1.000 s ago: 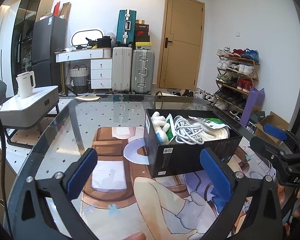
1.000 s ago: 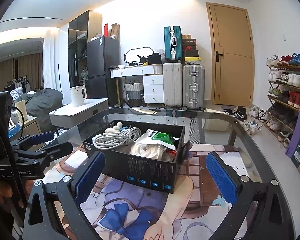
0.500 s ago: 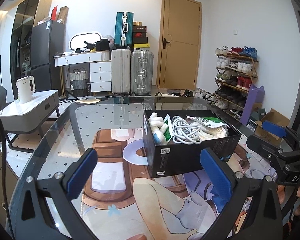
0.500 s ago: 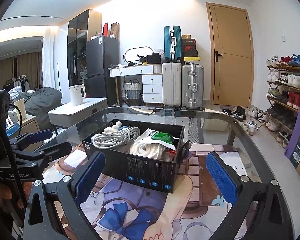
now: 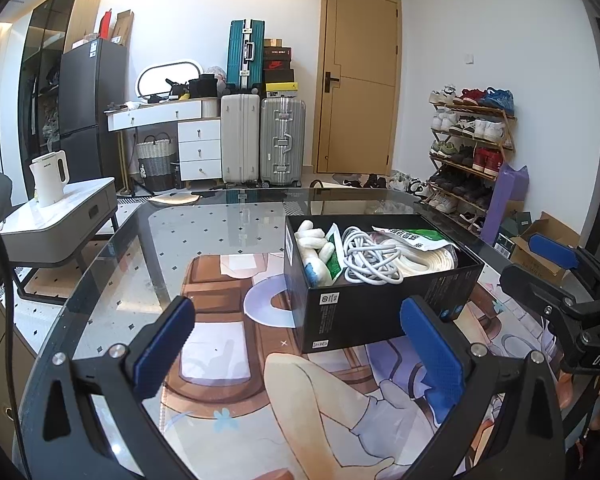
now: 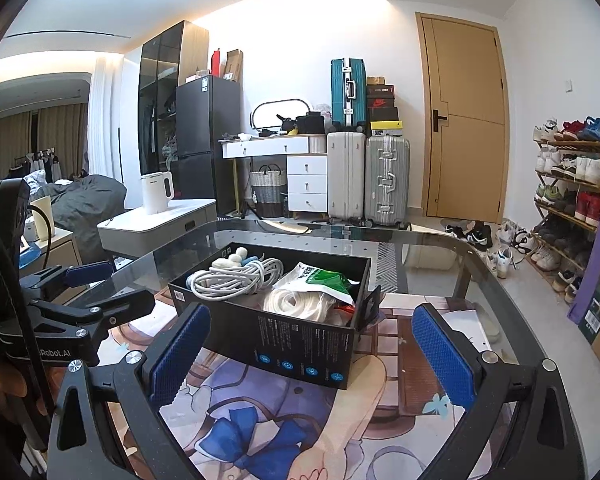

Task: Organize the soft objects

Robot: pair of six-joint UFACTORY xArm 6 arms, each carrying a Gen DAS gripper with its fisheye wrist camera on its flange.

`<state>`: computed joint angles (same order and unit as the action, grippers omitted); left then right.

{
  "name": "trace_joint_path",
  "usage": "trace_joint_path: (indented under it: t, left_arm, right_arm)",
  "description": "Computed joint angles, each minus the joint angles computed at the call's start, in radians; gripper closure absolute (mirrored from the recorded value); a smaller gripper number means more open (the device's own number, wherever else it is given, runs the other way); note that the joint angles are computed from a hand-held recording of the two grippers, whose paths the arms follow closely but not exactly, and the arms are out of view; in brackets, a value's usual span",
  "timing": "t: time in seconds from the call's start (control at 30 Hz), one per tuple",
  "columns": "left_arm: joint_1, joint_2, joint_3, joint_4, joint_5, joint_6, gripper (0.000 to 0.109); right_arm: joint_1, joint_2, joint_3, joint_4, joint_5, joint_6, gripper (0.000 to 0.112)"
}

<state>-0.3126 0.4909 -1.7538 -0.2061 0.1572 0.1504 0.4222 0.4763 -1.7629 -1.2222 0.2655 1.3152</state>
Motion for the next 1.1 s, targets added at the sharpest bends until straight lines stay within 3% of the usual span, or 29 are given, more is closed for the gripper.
trace_joint_path:
  t: [1.1]
  left_arm:
    - [0.004, -0.005, 0.018, 0.000, -0.032, -0.025, 0.006]
  right_arm:
    - [0.000, 0.003, -0.002, 0.003, 0.000, -0.002, 0.010]
